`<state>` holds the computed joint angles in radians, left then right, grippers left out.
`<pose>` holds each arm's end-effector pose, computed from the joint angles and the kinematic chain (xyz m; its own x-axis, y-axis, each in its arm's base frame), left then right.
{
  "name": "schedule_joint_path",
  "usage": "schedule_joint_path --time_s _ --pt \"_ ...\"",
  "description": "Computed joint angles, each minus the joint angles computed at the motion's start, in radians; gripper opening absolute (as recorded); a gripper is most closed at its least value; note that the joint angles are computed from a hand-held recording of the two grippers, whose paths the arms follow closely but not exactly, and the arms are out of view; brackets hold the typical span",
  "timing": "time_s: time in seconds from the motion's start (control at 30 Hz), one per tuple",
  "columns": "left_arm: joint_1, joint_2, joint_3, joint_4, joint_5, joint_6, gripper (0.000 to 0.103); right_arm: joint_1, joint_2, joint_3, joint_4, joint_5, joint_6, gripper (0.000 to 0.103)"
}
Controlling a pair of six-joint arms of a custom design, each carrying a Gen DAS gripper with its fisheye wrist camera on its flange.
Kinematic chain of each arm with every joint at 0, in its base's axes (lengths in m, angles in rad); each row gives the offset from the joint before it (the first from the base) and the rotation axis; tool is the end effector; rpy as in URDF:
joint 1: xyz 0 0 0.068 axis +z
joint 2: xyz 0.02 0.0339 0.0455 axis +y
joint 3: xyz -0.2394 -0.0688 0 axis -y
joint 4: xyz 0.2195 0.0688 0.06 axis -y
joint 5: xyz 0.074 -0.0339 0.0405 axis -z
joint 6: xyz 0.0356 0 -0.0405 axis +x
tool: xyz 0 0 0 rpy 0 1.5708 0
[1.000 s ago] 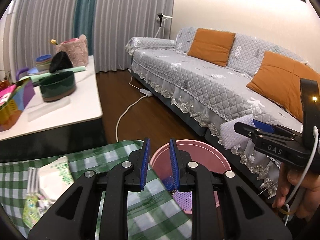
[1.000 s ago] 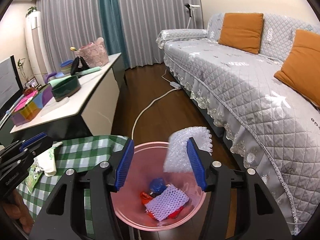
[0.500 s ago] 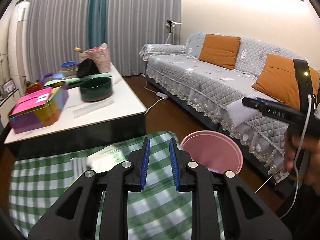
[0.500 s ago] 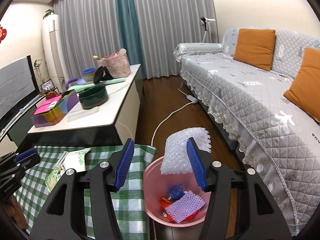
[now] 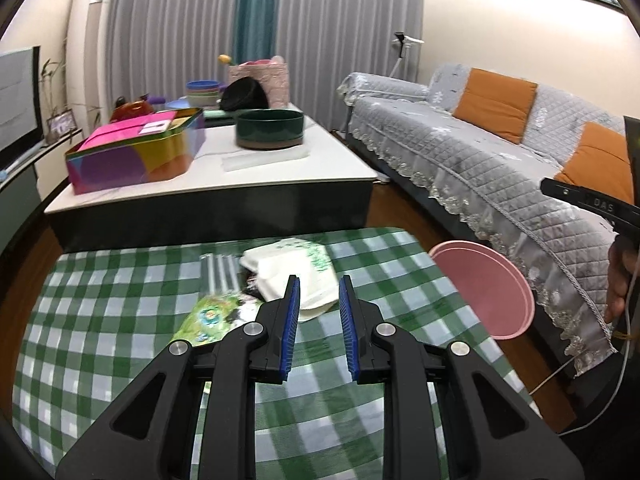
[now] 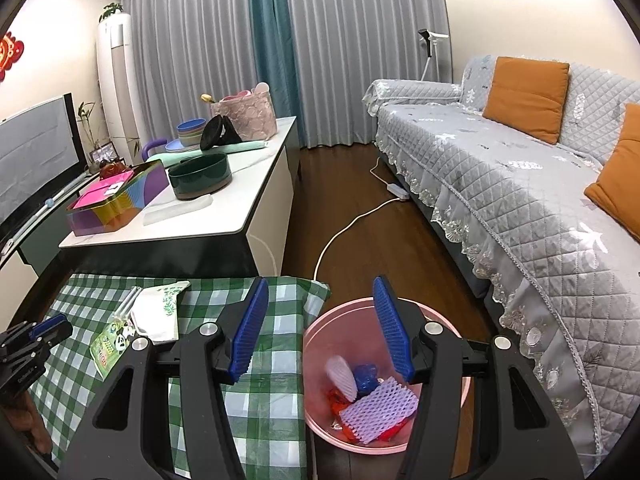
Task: Collect trash
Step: 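Move both open tools back over the checked table, then grasp the green panda packet with the left tool while the right grasps the white leaf-printed item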
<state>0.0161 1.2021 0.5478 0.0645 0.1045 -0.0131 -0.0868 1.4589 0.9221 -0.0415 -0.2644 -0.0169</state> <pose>0.2354 0.0001 0.1900 -0.5570 -0.0220 -0.8302 0.0634 0.9956 -0.0689 0.3030 -0.0170 0.2315 -0.5422 0.0308 -0.8397 -0.1435 0.9812 0.1287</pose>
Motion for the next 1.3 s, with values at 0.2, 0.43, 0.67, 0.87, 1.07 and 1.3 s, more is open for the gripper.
schedule_joint_path --time_s 0.2,0.43,0.67,0.87,1.07,1.3 --pt "0.061 0.017 0.001 0.012 0.023 0.002 0.020 0.035 0.042 0.015 0.018 0.019 0.003 0.055" --pt "0.097 0.041 0.010 0.022 0.025 0.000 0.020 0.045 0.079 0.035 0.025 0.020 0.022 0.055" --pt "0.180 0.094 0.017 0.055 0.046 -0.014 0.020 0.064 0.114 0.045 0.043 0.003 0.042 0.055" --pt "0.231 0.216 0.031 0.117 0.051 -0.008 0.020 0.116 0.178 0.075 0.066 -0.026 0.071 0.055" --pt "0.278 0.357 0.075 0.147 0.068 -0.001 0.020 0.200 0.270 0.124 0.096 -0.040 0.098 0.054" --pt "0.244 0.422 0.073 0.183 0.041 0.036 0.031 0.306 0.417 0.208 0.122 -0.058 0.132 0.054"
